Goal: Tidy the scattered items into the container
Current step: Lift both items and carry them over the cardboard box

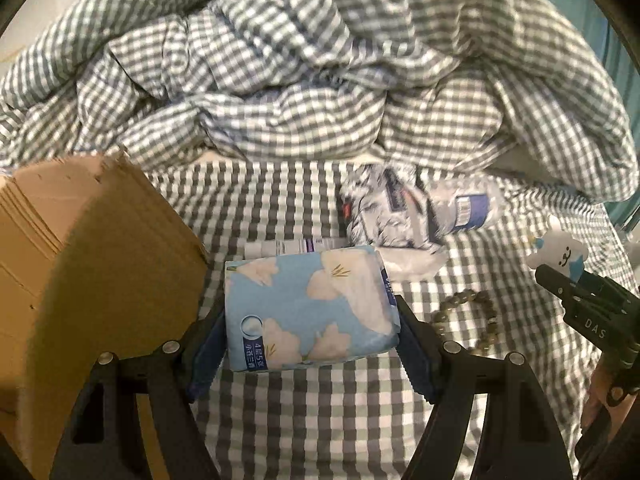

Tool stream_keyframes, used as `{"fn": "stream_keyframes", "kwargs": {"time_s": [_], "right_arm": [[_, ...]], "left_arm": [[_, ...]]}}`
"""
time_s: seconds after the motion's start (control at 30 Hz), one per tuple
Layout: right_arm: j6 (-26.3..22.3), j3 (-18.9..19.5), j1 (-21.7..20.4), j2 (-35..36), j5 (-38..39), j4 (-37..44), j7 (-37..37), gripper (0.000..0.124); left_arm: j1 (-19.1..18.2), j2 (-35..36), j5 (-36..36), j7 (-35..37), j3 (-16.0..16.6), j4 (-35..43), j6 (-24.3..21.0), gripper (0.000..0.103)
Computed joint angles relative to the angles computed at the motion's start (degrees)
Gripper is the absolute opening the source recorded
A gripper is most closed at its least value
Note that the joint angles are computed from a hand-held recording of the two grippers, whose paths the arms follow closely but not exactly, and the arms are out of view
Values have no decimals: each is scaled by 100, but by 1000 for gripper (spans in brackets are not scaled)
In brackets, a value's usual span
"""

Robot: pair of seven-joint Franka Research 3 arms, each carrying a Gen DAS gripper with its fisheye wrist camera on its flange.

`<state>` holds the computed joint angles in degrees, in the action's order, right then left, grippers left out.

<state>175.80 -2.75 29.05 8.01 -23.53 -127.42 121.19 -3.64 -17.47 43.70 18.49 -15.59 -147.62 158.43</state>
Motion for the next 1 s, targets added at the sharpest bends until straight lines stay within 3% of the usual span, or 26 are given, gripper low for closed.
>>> {"fn": "stream_keyframes", "kwargs": {"time_s": [0.17, 0.37, 0.57, 0.73, 0.87, 1.0], "right_arm": [[41, -42, 43, -630, -954, -284, 878, 56], [26, 567, -433, -1436, -2053, -579, 1943, 56], [143, 1302, -967, -2011, -2277, -759, 2364, 56], [11, 2179, -1622, -2338, -2454, -705, 2783, 56], [120, 2669, -1964, -2561, -2269, -702, 2890, 56], [132, 3026, -2058, -2714, -1964, -678, 2755, 56]], "left_arm": [[-135, -628, -163, 140, -45, -129, -260, 77], [-168, -1606, -398, 348, -118, -390, -550, 77], [-214, -2658, -672, 721, -61, -670, -1090, 77], [-322, -3551, -924, 1145, 40, -935, -1578, 77], [-328, -4219, -979, 1536, 73, -1090, -1964, 78], [-279, -4868, -1043, 1842, 216, -1260, -2231, 78]]}}
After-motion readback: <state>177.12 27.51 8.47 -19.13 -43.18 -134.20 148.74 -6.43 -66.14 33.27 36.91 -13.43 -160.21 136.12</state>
